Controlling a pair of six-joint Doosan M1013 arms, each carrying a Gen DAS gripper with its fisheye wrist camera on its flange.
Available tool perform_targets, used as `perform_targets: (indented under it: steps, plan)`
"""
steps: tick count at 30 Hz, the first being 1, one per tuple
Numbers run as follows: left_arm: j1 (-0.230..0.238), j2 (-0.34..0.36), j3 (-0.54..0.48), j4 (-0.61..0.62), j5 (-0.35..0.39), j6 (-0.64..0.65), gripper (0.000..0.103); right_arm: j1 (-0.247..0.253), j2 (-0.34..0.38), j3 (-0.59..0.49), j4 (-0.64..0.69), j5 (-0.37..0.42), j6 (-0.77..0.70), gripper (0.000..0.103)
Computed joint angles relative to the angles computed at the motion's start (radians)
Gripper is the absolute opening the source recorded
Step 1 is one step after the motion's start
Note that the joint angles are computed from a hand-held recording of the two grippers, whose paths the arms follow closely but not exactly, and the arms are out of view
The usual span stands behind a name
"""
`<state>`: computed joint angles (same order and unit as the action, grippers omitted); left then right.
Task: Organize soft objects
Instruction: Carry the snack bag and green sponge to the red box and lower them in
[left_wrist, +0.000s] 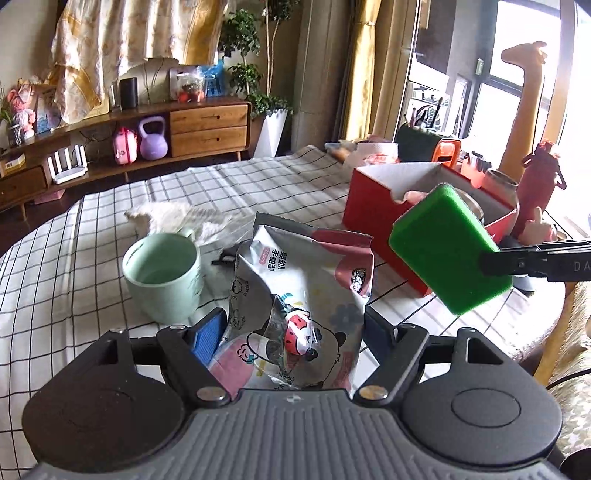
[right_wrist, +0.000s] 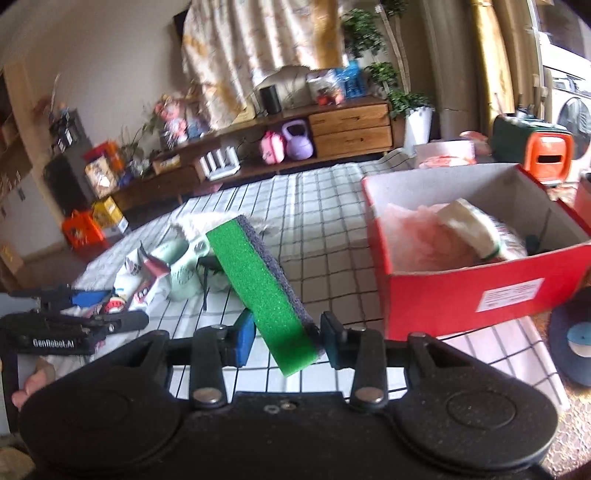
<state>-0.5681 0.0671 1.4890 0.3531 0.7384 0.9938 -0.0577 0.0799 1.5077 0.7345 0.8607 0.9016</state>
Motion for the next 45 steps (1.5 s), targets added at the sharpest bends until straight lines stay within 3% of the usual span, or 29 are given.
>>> perform_targets:
  steps: [10, 18, 31, 45]
  plan:
    - [-0.038, 0.060, -0.113, -0.022, 0.031, 0.031, 0.078, -0.072, 0.005, -0.042, 0.024, -0.056, 0.009, 0.038]
    - [-0.063, 0.135, -0.231, -0.051, 0.064, 0.090, 0.078, -0.101, 0.024, -0.083, -0.015, -0.115, 0.031, 0.038]
    - [-0.077, 0.290, -0.443, -0.128, 0.152, 0.185, 0.078, -0.128, 0.084, -0.134, -0.206, -0.230, 0.165, 0.038]
    - [-0.083, 0.487, -0.730, -0.075, 0.274, 0.244, 0.078, -0.136, 0.163, -0.190, -0.310, -0.250, 0.192, 0.038]
